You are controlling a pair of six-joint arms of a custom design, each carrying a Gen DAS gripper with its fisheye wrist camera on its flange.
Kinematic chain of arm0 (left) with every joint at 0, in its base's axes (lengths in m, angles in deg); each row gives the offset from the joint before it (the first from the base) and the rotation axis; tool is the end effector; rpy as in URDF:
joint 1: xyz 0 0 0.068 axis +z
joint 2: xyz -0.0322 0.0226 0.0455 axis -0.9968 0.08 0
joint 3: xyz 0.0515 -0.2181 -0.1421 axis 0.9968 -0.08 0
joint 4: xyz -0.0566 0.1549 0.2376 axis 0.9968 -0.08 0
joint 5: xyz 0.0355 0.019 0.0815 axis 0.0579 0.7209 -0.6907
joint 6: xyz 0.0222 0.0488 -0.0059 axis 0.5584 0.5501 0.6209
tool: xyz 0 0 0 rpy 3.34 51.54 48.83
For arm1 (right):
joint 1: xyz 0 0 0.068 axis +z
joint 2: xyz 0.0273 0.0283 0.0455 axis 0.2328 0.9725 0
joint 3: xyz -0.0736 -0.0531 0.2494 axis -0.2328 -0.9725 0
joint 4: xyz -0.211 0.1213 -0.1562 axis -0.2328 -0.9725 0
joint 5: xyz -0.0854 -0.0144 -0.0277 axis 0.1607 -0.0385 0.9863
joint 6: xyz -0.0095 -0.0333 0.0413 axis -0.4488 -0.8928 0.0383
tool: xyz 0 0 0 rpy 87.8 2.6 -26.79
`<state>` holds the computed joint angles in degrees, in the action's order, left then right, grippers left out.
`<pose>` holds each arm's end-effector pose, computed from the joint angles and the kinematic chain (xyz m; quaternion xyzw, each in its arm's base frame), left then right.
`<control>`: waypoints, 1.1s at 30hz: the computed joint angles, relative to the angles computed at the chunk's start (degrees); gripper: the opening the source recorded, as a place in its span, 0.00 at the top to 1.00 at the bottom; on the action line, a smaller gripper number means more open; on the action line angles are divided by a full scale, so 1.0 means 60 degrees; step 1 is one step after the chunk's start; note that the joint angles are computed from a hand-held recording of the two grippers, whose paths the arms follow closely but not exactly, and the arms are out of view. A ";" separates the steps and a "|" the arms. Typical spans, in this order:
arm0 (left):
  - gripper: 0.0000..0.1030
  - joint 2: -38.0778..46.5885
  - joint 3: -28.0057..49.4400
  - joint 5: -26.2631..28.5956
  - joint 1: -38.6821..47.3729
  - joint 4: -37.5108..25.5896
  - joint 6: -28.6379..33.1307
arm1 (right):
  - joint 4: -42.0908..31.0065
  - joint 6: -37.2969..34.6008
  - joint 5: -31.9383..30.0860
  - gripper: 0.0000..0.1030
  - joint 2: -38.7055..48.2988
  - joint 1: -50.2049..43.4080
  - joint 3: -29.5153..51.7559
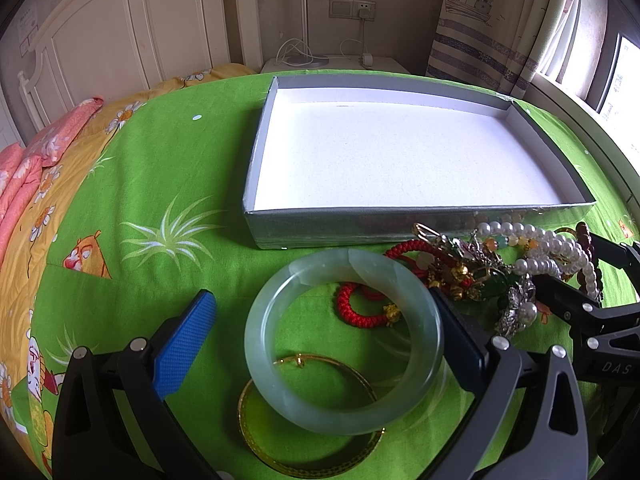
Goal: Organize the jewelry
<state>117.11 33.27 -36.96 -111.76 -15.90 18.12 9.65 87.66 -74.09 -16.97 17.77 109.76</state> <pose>0.2778 -0.1333 0.1568 0.1391 0.9380 -0.0426 0.3145 0.2206 0.0152 0.1534 0.0070 0.9485 0.0031 0.3168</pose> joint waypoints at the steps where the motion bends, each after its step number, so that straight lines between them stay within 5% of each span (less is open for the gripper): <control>1: 0.02 0.0006 0.0008 -0.0004 -0.0002 -0.0004 -0.0002 | 0.0000 0.0000 0.0000 0.04 0.0000 0.0000 0.0000; 33: 0.02 -0.0070 0.0001 -0.0020 -0.0090 -0.0113 -0.0054 | -0.0121 -0.0267 -0.0245 0.04 -0.0063 -0.0116 0.0010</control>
